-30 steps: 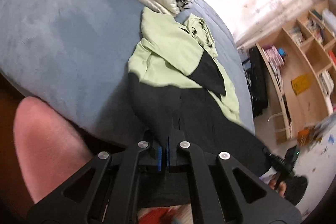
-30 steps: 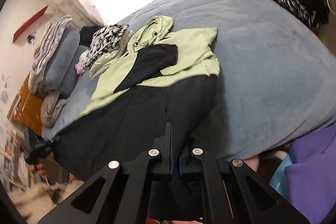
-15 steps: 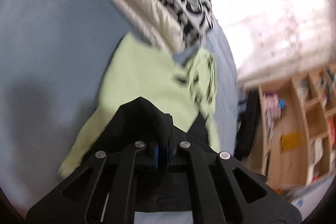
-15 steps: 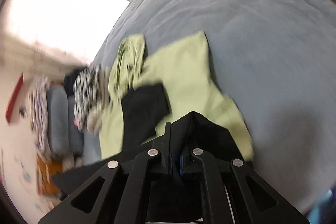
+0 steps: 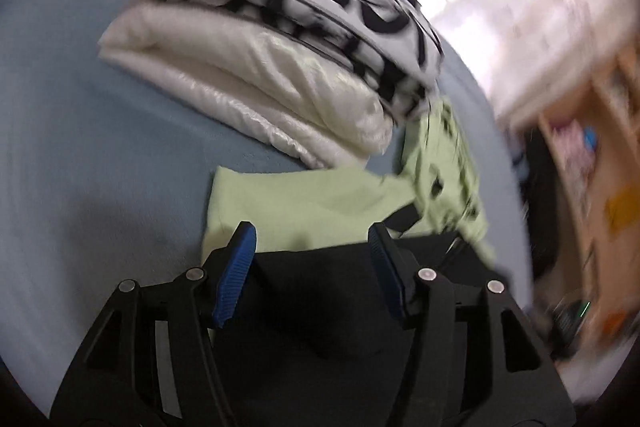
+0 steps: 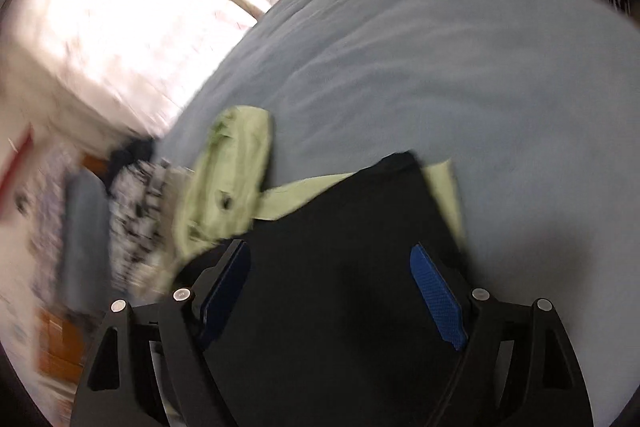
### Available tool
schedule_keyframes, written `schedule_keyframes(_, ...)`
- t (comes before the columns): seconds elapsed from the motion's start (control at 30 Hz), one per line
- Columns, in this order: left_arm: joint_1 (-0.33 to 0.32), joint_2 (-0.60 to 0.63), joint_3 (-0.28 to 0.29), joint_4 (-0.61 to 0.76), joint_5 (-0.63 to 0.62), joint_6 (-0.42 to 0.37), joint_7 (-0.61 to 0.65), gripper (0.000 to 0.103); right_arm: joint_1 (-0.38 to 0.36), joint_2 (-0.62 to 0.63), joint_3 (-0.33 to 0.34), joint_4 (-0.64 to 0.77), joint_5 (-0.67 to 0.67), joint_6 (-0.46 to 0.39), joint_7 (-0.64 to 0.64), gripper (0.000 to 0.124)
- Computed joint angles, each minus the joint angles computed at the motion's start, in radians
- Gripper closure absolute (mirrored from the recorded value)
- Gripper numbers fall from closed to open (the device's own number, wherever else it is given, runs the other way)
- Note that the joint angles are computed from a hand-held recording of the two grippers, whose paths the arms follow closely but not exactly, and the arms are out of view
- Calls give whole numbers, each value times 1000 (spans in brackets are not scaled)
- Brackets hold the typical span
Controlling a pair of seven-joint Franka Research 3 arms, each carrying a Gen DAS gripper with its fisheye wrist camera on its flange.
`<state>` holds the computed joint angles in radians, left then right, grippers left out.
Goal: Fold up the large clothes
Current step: 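Lift the held hem with both tools and fold it toward the green hood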
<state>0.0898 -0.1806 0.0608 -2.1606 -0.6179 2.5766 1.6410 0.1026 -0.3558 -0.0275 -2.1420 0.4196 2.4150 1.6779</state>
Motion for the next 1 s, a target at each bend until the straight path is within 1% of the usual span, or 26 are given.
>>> schedule_keyframes(0.07,-11,2,5,9,7,-24,104,49,-14,27,22,3,-73,8,-3,40)
schedule_keyframes(0.1,-13,-26,6,-20,9,-29,155,49,-13,32,21,-1,-86,11,-15,40)
schedule_keyframes(0.17,-26,-48,13,-33,28,-50,258,49,-17,55,21,-3,-110,20,-23,40)
schedule_keyframes(0.2,-28,-83,11,-66,44,-54,289,49,-19,75,23,4,-120,27,-17,40)
schedule_keyframes(0.27,-36,-127,2,-107,121,-37,359,49,-16,98,19,0,-110,49,-12,40)
schedule_keyframes(0.3,-41,-181,9,-164,144,-24,397,49,-11,111,15,-1,-97,58,-17,40)
schedule_keyframes(0.37,-39,-221,-21,-219,282,37,433,49,-7,131,15,-11,-92,75,-21,40)
schedule_keyframes(0.43,-49,-251,-15,-258,375,44,477,49,-5,151,25,-18,-114,97,-19,41)
schedule_keyframes(0.5,-29,-268,-50,-300,514,89,470,49,-4,162,35,-28,-147,122,-12,41)
schedule_keyframes(0.53,-13,-266,-76,-322,593,137,461,49,-2,164,38,-33,-159,132,-8,41)
schedule_keyframes(0.57,-5,-261,-87,-337,648,174,452,49,-1,167,43,-38,-174,142,0,41)
schedule_keyframes(0.6,21,-253,-114,-351,720,221,421,49,1,171,47,-40,-188,150,7,41)
schedule_keyframes(0.67,92,-209,-184,-347,857,312,321,49,4,158,44,-56,-198,156,9,41)
schedule_keyframes(0.73,133,-156,-221,-308,929,341,220,49,4,162,48,-58,-214,163,21,41)
schedule_keyframes(0.77,138,-129,-225,-281,943,340,175,49,4,150,42,-64,-213,156,13,41)
schedule_keyframes(0.87,107,-31,-178,-160,851,286,29,52,3,147,37,-57,-210,145,14,40)
schedule_keyframes(0.9,78,-7,-140,-125,770,259,12,54,4,147,34,-56,-198,146,13,41)
schedule_keyframes(0.93,44,23,-95,-82,663,225,12,54,6,148,29,-54,-178,148,8,41)
schedule_keyframes(0.97,21,44,-62,-51,571,195,30,54,8,146,23,-53,-161,146,0,41)
schedule_keyframes(1.0,10,59,-44,-31,510,173,56,54,12,146,16,-53,-133,150,-15,41)
